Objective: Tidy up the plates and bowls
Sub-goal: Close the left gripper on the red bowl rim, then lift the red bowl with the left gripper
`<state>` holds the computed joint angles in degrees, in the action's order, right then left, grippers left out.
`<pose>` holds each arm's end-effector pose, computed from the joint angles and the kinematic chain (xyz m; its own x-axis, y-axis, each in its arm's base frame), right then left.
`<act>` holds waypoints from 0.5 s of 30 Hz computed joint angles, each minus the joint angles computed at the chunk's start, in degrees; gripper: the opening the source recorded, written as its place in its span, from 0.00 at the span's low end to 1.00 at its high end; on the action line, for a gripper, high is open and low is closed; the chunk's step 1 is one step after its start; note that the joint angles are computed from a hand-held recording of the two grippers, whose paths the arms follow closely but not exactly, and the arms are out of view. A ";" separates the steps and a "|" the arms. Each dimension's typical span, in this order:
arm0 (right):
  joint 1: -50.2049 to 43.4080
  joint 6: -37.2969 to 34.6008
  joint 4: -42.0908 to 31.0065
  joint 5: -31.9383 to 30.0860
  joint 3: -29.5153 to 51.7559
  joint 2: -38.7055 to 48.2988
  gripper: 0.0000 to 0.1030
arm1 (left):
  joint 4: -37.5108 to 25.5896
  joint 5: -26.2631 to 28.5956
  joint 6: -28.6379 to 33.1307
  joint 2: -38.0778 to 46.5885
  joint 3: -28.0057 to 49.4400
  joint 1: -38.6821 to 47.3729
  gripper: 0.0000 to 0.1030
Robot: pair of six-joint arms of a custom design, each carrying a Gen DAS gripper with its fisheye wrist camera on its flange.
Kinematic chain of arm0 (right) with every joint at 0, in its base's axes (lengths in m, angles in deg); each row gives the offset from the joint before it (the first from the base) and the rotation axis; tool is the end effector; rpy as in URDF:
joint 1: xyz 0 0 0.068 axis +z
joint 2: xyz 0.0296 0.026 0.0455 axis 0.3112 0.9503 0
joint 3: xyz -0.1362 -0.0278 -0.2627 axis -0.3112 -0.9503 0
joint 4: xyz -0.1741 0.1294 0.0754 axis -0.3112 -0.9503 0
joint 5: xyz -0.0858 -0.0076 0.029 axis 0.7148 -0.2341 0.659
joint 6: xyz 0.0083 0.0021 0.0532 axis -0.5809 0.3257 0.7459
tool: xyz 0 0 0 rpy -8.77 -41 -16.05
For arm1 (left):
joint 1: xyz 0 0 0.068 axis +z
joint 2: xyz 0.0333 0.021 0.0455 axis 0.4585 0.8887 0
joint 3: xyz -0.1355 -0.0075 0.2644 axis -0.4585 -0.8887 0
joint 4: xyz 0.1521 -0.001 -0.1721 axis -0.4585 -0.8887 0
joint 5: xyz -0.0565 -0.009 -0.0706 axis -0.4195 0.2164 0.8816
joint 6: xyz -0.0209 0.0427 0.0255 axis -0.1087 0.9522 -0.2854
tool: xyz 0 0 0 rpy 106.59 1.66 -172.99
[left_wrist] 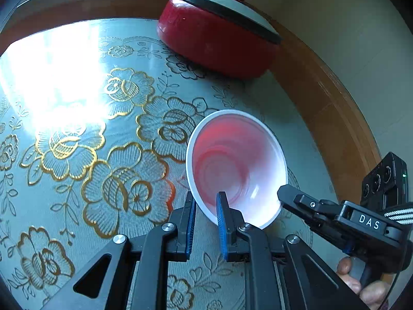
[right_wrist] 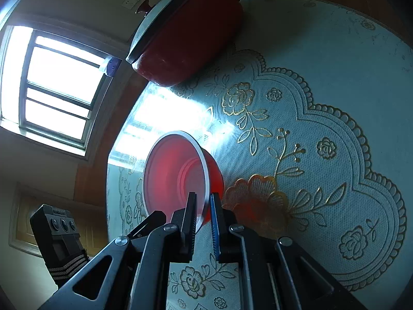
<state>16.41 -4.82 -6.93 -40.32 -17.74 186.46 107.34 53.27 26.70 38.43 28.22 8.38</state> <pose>0.3441 0.0159 0.1114 -0.9763 -0.0086 -0.2161 -0.1647 0.6769 0.7174 0.2449 -0.0842 0.1105 -0.7941 -0.4344 -0.4251 -0.2716 0.8793 -0.3913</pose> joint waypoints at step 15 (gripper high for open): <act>-11.02 -18.24 -14.65 1.20 -5.02 -4.45 0.10 | -1.78 -3.39 -4.19 -4.58 -3.78 -12.39 0.20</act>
